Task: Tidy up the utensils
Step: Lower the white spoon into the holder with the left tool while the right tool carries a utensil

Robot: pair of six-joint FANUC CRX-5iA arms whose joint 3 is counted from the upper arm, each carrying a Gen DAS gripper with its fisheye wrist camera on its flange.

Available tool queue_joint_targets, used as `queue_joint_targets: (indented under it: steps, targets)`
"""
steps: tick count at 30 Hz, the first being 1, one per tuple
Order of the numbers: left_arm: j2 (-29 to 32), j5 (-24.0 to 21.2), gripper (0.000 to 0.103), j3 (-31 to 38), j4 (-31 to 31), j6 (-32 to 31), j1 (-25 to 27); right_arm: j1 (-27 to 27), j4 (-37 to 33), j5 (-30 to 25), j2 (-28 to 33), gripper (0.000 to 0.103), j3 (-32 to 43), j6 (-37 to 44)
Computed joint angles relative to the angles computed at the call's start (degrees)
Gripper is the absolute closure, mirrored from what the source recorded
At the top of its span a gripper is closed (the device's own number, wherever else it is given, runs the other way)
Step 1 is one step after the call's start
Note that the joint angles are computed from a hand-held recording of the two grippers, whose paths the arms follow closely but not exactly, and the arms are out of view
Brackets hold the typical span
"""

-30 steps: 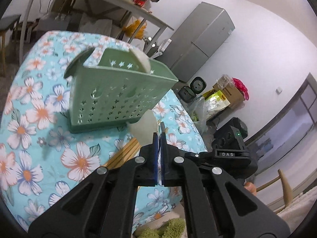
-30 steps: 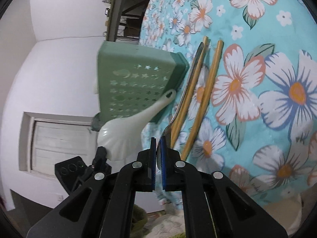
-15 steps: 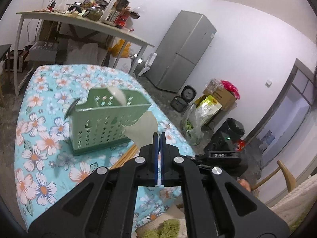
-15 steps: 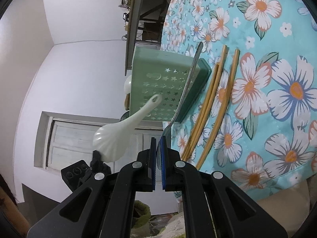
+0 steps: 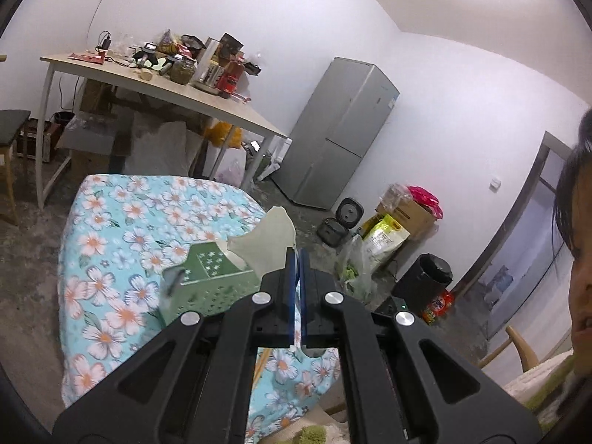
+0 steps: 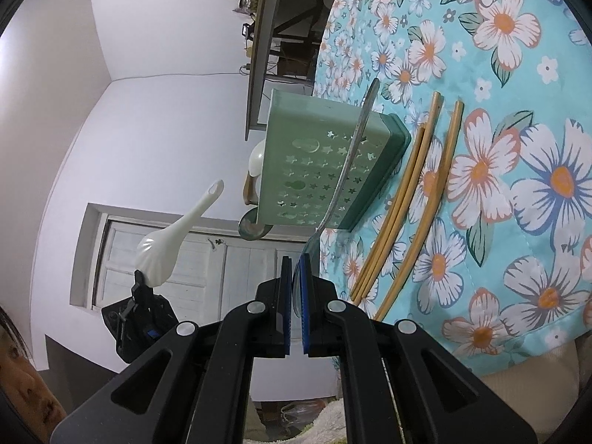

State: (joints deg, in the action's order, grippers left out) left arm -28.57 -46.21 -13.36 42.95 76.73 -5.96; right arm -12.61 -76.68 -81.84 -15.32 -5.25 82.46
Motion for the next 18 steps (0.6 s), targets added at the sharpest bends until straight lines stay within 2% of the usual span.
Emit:
queue_joint_targets:
  steps: [5, 8, 18]
  targets:
    - [3.7, -7.6, 0.102, 4.0, -2.3, 5.4, 3.5, -0.4, -0.3, -0.4, 0.1, 0.098, -0.1, 0.3]
    - [5.1, -10.2, 0.102, 4.7, -2.2, 6.8, 5.0, -0.5, -0.2, -0.4, 0.1, 0.098, -0.1, 0.5]
    - [11.2, -13.9, 0.102, 8.5, -3.4, 9.1, 6.6, -1.3, -0.5, -0.9, 0.3, 0.098, -0.4, 0.5]
